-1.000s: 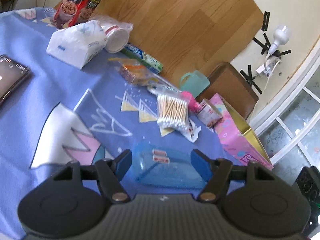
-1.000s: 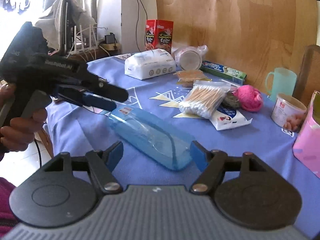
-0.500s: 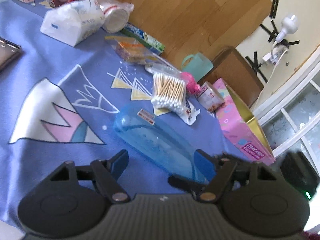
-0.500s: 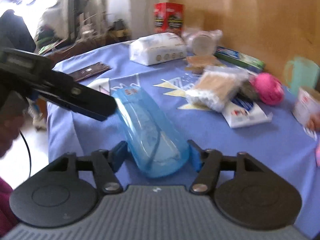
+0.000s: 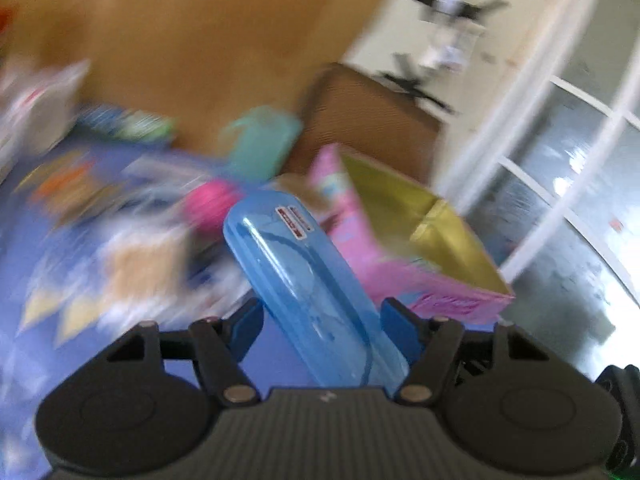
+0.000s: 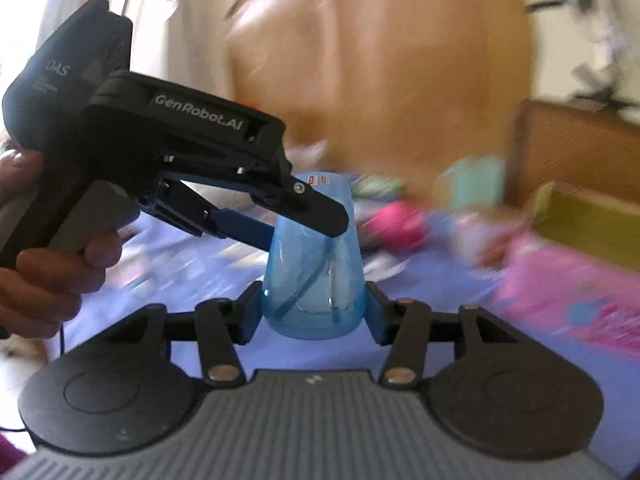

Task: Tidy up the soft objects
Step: 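Carry the blue case into the pink tin and open the left gripper, then reach the left gripper to the bag of cotton swabs and grasp it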

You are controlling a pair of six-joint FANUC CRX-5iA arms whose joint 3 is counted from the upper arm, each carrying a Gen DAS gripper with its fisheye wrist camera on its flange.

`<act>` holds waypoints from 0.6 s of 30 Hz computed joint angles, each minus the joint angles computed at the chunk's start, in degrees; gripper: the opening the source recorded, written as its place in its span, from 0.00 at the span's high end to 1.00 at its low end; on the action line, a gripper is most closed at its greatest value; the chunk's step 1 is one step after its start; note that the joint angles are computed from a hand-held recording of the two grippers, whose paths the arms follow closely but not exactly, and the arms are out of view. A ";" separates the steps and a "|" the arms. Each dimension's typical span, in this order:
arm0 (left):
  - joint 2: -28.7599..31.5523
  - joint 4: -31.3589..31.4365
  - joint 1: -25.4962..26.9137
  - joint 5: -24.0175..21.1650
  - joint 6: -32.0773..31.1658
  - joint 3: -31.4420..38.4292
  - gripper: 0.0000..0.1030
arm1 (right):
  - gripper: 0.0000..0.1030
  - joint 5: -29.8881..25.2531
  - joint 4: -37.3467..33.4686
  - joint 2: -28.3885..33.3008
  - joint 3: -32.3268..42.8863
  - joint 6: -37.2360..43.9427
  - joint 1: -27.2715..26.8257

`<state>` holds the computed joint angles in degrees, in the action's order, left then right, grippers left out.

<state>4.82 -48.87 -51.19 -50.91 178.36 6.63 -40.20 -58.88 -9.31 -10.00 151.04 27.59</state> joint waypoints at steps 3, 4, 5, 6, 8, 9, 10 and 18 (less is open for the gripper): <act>5.75 3.71 3.51 4.29 -11.68 7.57 0.36 | 0.47 5.16 -1.22 1.68 1.52 -0.57 -2.67; 7.74 5.99 5.00 6.24 -15.11 9.78 0.36 | 0.47 6.86 -0.74 2.40 2.06 -1.69 -3.01; 9.70 8.06 6.19 7.48 -18.14 11.97 0.36 | 0.47 8.57 0.03 3.40 2.79 -3.30 -3.37; 11.77 10.26 7.35 8.40 -21.55 14.25 0.36 | 0.47 9.71 0.75 4.37 3.50 -4.90 -3.58; 15.70 13.83 9.13 9.09 -27.16 18.69 0.37 | 0.47 11.35 2.32 6.80 5.30 -9.09 -4.17; 17.09 14.87 9.76 9.42 -28.61 20.14 0.37 | 0.47 12.55 3.35 7.74 5.82 -11.21 -4.15; 18.40 15.34 10.22 9.54 -29.46 21.60 0.37 | 0.47 14.49 5.37 8.68 6.13 -13.99 -3.46; 15.56 9.20 9.46 7.90 -21.35 18.07 0.32 | 0.36 21.78 10.18 11.20 5.54 -22.18 -1.58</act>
